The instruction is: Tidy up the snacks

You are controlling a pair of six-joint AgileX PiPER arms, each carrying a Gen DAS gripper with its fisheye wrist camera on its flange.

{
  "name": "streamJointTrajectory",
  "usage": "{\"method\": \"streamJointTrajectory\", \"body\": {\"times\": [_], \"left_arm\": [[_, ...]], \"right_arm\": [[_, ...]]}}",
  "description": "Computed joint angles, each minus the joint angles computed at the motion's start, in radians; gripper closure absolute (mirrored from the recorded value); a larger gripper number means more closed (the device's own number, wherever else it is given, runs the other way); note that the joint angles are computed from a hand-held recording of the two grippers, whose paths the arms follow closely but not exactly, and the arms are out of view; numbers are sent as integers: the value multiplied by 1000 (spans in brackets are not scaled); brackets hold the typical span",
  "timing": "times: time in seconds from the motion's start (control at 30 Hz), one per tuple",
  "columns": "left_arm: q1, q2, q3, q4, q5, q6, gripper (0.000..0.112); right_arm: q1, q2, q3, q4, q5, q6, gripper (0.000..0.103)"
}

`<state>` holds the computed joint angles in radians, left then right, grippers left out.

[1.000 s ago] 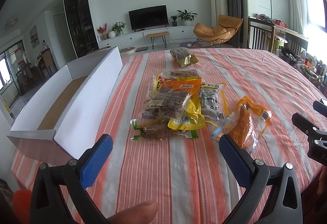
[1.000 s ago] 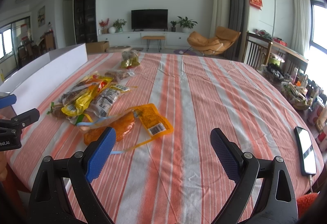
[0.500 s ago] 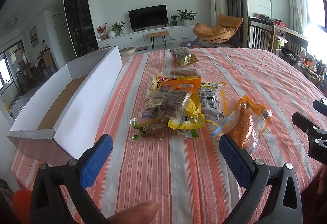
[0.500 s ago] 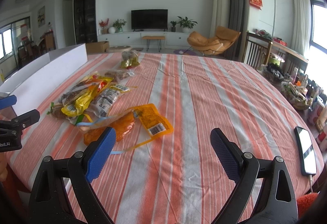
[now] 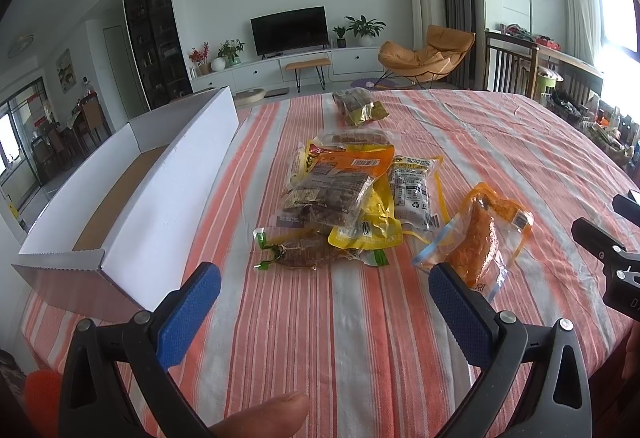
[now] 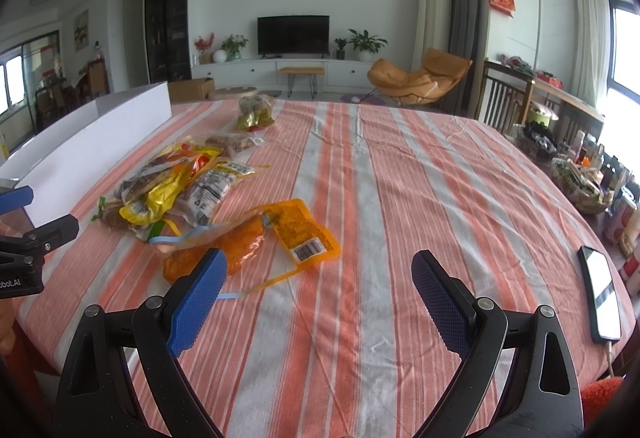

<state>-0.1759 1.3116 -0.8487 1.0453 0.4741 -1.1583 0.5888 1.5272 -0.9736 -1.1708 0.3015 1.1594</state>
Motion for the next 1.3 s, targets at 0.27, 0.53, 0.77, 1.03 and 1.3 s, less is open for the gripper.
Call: {"method": "streamJointTrajectory", "body": {"times": [0.27, 0.53, 0.77, 1.03, 1.3], "left_arm": [[6, 1, 19, 134, -32, -138, 10], [13, -2, 18, 127, -43, -137, 10], [17, 0, 10, 83, -41, -91, 10], [20, 7, 2, 49, -32, -45, 10], [24, 11, 1, 39, -33, -31, 10]], "right_arm": [[-1, 7, 0, 7, -4, -6, 8], [-4, 10, -4, 34, -5, -32, 8], [-3, 8, -1, 35, -4, -33, 8], [-5, 16, -5, 68, -5, -67, 8], [-7, 27, -17, 93, -5, -93, 8]]}}
